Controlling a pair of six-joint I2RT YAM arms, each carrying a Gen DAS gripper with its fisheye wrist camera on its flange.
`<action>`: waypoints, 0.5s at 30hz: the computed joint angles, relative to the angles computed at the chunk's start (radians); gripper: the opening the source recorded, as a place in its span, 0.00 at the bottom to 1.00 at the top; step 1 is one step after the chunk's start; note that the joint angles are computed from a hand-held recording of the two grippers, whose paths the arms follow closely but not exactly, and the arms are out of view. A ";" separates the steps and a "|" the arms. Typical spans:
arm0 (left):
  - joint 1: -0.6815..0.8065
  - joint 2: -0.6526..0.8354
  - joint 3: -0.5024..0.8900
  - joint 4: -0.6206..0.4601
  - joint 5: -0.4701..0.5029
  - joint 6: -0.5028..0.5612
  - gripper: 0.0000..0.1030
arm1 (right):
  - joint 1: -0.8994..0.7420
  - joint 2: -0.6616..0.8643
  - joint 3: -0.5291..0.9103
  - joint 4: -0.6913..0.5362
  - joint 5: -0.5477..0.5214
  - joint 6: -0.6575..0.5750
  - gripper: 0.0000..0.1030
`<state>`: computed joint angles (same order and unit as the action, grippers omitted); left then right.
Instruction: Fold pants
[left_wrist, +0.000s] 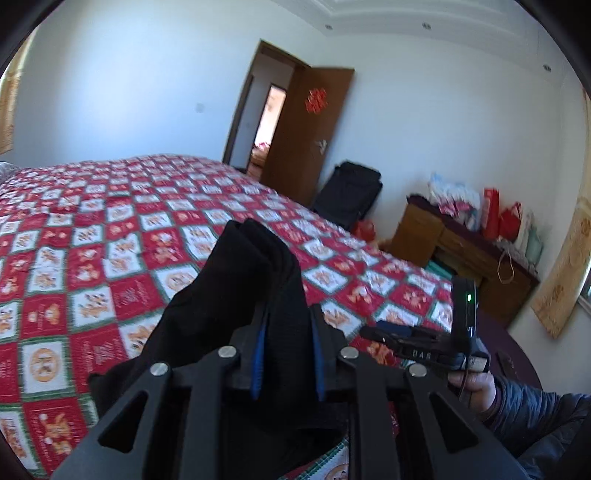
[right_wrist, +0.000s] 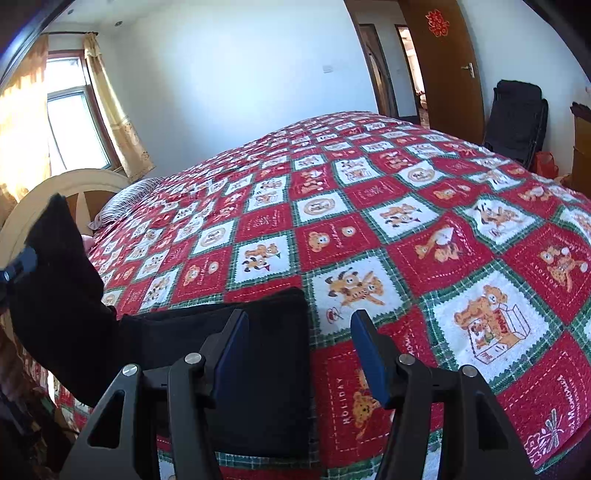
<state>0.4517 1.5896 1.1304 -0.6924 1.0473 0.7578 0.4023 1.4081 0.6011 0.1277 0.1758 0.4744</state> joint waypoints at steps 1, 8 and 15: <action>-0.029 -0.008 -0.019 0.018 -0.025 -0.011 0.21 | -0.012 0.007 -0.001 0.005 -0.012 0.006 0.58; -0.221 0.029 -0.123 0.178 -0.217 -0.100 0.21 | -0.039 0.036 -0.002 0.029 -0.027 0.022 0.58; -0.313 0.025 -0.205 0.273 -0.262 -0.149 0.16 | -0.042 0.049 -0.004 0.047 -0.029 0.023 0.58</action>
